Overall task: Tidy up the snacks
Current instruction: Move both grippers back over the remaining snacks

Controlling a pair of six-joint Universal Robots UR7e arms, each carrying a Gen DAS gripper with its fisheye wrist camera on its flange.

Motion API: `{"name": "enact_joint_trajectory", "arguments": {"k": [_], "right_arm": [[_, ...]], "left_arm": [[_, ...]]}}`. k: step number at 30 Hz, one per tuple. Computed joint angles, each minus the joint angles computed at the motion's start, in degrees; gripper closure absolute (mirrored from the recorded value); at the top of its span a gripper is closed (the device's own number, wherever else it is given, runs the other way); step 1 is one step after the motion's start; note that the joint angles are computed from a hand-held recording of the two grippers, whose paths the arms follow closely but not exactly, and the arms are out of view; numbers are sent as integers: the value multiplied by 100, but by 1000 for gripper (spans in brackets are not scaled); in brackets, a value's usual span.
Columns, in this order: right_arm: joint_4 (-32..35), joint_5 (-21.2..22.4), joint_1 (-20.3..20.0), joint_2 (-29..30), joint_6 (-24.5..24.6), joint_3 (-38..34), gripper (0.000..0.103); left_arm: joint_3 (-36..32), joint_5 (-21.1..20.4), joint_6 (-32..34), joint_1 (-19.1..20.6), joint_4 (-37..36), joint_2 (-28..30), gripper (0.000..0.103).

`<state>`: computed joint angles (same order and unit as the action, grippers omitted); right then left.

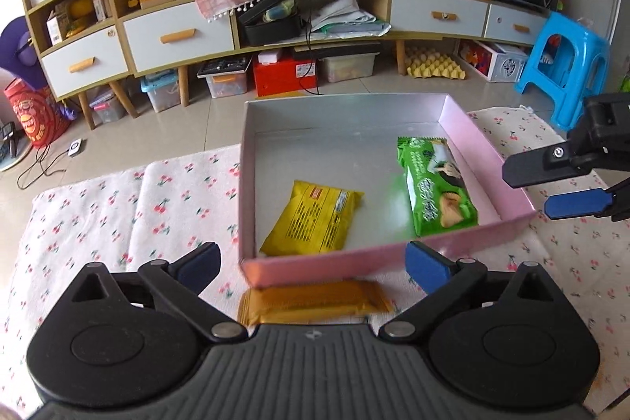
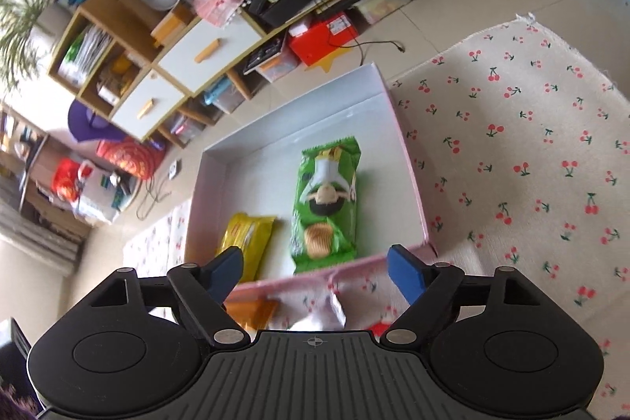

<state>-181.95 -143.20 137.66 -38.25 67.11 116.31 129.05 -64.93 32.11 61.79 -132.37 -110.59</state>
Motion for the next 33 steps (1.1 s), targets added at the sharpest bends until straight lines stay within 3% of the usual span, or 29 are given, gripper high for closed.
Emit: {"name": "enact_joint_trajectory", "arguments": {"k": [12, 19, 22, 26, 33], "right_arm": [[2178, 202, 508, -210, 816, -332, 17], [2249, 506, 668, -53, 977, -285, 17], [2689, 761, 666, -84, 1370, -282, 17], [2633, 941, 668, -127, 1564, -91, 17], [2444, 884, 658, -219, 2016, 227, 19]], "left_arm": [[-111, 621, -659, -231, 1121, -648, 1], [-71, 604, -954, -27, 1620, -1057, 1], [-124, 734, -1283, -14, 2041, -1130, 1], [-265, 374, -1293, 137, 2398, -1161, 3], [-97, -118, -1176, -118, 2592, -1466, 10]]}}
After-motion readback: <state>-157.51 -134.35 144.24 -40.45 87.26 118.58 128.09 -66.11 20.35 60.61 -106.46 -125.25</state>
